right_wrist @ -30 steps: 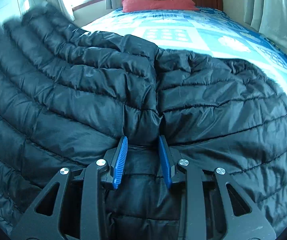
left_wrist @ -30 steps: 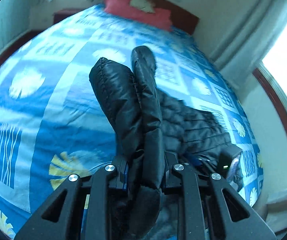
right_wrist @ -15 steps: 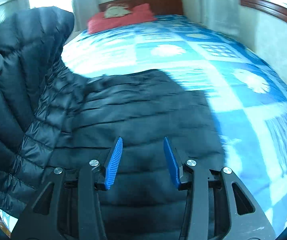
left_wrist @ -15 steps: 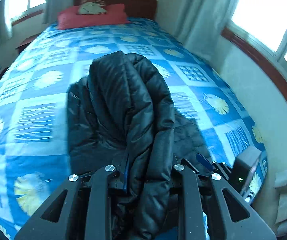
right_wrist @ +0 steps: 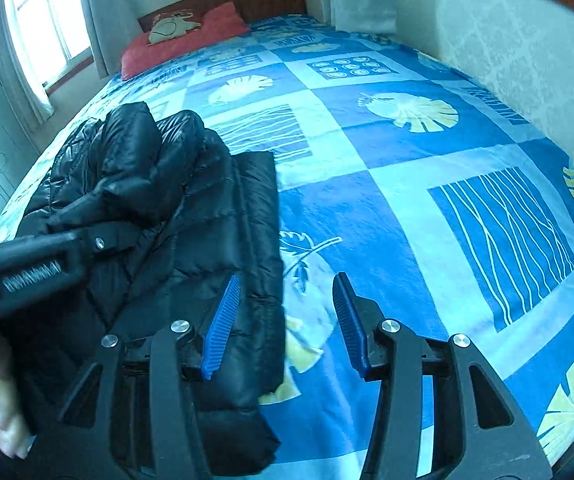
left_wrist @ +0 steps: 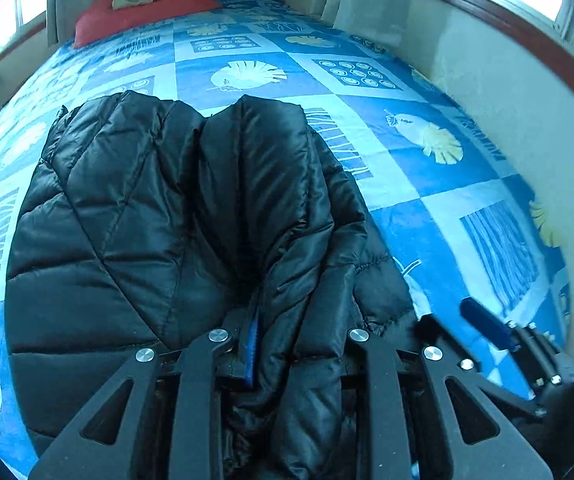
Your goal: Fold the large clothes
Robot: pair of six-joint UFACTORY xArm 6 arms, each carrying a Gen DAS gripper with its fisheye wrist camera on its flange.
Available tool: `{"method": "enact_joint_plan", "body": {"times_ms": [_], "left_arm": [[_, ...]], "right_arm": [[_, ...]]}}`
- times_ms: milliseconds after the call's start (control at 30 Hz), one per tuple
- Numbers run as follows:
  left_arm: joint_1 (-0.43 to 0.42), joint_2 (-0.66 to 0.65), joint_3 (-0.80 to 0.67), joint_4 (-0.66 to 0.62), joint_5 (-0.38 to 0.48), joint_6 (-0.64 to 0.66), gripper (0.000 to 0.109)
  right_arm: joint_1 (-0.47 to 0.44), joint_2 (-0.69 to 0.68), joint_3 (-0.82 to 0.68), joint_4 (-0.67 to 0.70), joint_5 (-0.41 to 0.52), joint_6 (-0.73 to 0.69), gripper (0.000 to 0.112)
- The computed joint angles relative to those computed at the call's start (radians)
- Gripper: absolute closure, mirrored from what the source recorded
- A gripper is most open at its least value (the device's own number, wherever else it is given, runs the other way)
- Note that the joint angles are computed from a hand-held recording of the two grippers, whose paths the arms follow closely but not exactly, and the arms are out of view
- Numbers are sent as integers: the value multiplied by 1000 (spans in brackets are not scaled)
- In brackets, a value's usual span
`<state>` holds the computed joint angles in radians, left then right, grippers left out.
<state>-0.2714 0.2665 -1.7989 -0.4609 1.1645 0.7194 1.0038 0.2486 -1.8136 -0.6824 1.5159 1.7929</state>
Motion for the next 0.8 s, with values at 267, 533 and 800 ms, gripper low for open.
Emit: {"method": "enact_joint_plan", "body": {"times_ms": [267, 533, 800], "left_arm": [[-10, -16, 37, 2, -40, 3, 85], [-27, -41, 72, 16, -72, 13, 81], [-48, -100, 123, 31, -99, 17, 68]], "right_arm": [[-15, -29, 57, 14, -36, 3, 64], [-8, -34, 65, 19, -27, 22, 63], [9, -55, 84, 19, 5, 48, 63]]}}
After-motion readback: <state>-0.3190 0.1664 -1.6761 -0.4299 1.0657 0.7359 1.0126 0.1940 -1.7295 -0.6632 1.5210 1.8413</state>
